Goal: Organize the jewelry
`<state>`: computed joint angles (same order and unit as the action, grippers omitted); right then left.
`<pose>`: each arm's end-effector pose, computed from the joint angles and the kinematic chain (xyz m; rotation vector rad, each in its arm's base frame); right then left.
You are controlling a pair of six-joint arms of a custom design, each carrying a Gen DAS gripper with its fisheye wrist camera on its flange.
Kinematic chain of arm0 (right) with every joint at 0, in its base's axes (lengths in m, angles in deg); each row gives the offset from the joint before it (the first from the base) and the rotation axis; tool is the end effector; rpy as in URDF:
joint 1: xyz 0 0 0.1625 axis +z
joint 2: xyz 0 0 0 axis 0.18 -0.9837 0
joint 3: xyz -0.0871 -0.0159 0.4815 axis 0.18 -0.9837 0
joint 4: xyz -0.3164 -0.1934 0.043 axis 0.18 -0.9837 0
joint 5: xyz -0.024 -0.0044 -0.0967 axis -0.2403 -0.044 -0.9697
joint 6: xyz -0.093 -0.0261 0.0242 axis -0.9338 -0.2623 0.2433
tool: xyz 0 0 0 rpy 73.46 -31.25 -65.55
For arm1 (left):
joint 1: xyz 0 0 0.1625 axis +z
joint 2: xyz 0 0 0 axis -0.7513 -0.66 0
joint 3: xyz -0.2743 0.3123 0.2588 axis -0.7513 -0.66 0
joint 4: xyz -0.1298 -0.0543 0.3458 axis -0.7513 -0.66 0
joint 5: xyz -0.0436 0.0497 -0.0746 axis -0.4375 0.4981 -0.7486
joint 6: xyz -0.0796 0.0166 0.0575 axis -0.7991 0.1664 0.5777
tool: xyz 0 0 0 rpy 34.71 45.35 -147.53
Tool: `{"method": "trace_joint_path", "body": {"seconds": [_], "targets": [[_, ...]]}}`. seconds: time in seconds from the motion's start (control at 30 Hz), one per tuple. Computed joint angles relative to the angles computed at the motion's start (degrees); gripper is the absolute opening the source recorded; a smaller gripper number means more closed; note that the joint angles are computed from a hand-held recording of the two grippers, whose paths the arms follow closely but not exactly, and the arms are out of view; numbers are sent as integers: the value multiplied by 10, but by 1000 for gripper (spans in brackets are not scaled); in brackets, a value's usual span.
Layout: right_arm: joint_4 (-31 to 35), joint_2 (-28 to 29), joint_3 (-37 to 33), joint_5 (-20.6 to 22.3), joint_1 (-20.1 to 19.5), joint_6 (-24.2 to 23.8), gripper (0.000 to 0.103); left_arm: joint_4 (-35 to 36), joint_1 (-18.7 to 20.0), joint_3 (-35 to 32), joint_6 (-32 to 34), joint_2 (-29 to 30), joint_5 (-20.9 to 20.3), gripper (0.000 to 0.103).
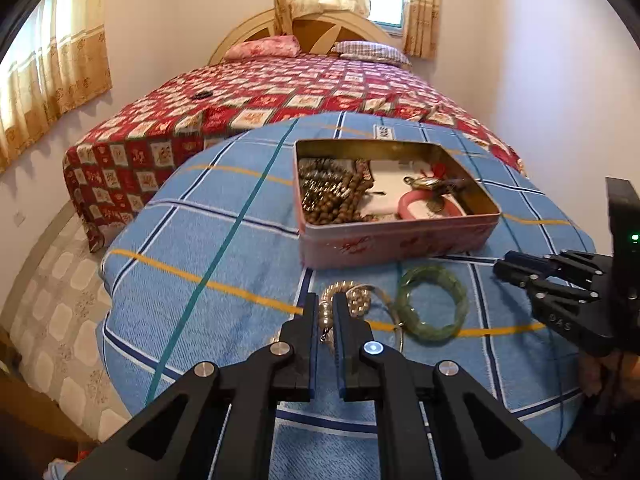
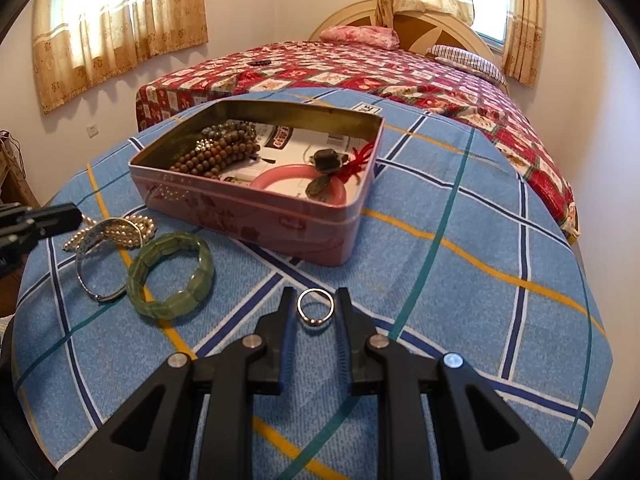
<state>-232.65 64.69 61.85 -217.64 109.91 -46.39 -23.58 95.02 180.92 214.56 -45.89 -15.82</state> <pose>0.2708 -0.3336 -0.0282 0.6365 -2.2994 0.7754 -0.0228 -0.3192 0.2645 0.6854 2.3400 -0.7936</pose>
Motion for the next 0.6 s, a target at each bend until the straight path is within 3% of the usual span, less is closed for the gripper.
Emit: {"method": "trace_joint_path", "body": {"seconds": [0.2, 0.23, 0.27, 0.33, 0.47, 0.6], "targets": [[8, -2, -1, -2, 3, 1, 21, 12, 29, -14, -1, 25, 10, 10], [8, -2, -1, -2, 2, 1, 21, 12, 34, -17, -4, 34, 3, 24], [9, -2, -1, -1, 2, 2, 21, 13, 36, -16, -8, 37, 0, 46], [10, -2, -1, 0, 2, 3, 21, 12, 29, -7, -25, 38, -18, 56], [14, -4, -1, 3, 1, 4, 21, 33, -22, 29, -109, 35, -65, 56], [6, -3, 1, 10, 0, 1, 21, 58, -68, 59, -181, 49, -64, 48]]}}
